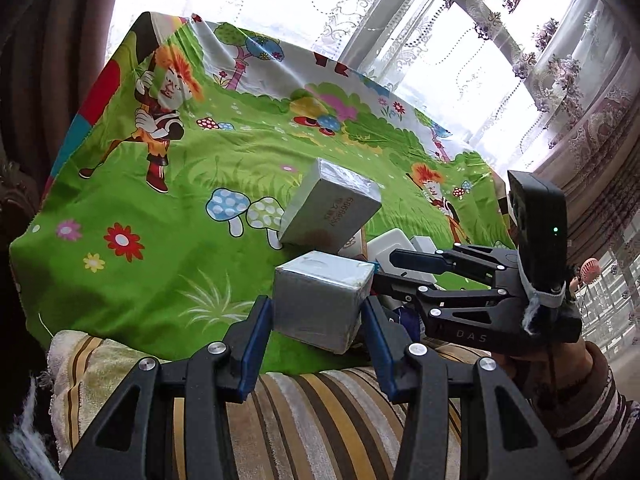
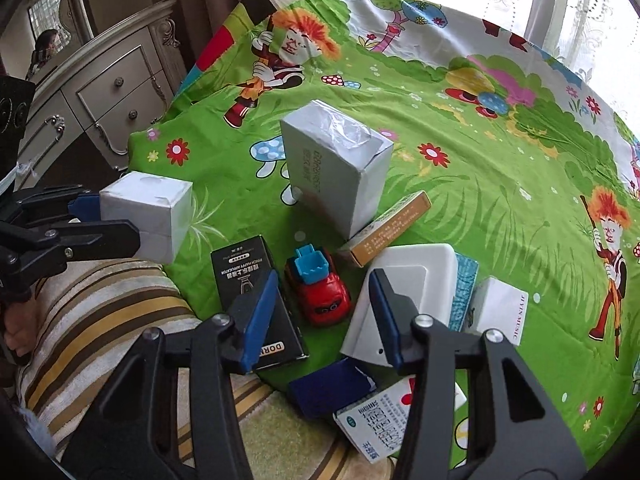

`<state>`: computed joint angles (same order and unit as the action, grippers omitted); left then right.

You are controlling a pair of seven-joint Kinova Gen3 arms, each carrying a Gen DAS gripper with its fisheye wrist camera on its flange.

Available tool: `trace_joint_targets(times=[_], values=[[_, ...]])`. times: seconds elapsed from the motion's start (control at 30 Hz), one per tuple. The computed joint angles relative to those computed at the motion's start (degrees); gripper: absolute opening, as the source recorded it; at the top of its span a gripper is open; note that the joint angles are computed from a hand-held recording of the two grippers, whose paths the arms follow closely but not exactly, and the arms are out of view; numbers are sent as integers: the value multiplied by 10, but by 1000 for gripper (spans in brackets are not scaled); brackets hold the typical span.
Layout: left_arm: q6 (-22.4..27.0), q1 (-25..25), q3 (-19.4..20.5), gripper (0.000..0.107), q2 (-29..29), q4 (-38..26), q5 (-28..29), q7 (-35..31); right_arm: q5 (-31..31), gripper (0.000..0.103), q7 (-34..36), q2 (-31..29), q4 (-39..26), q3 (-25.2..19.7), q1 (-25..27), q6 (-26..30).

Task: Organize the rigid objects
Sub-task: 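Grasp the white cube box with the left tool while the right grasps the red toy car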

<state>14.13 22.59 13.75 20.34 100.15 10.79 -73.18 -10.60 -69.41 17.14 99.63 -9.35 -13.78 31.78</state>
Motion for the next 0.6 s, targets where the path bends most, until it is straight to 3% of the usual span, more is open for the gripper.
trace_joint_targets(times=[0.2,0.33,0.6], values=[[-8,-11,12,47,0,6,9,-8,17,42,-2,16,-15,2,-13,6],[-8,-11,11,47,0,6,10,-9,30,23,-7,22,-21,4,-21,13],[-6,3,-3,47,-2,6,2,1,17,20,4,3,1,-5,-11,-21]])
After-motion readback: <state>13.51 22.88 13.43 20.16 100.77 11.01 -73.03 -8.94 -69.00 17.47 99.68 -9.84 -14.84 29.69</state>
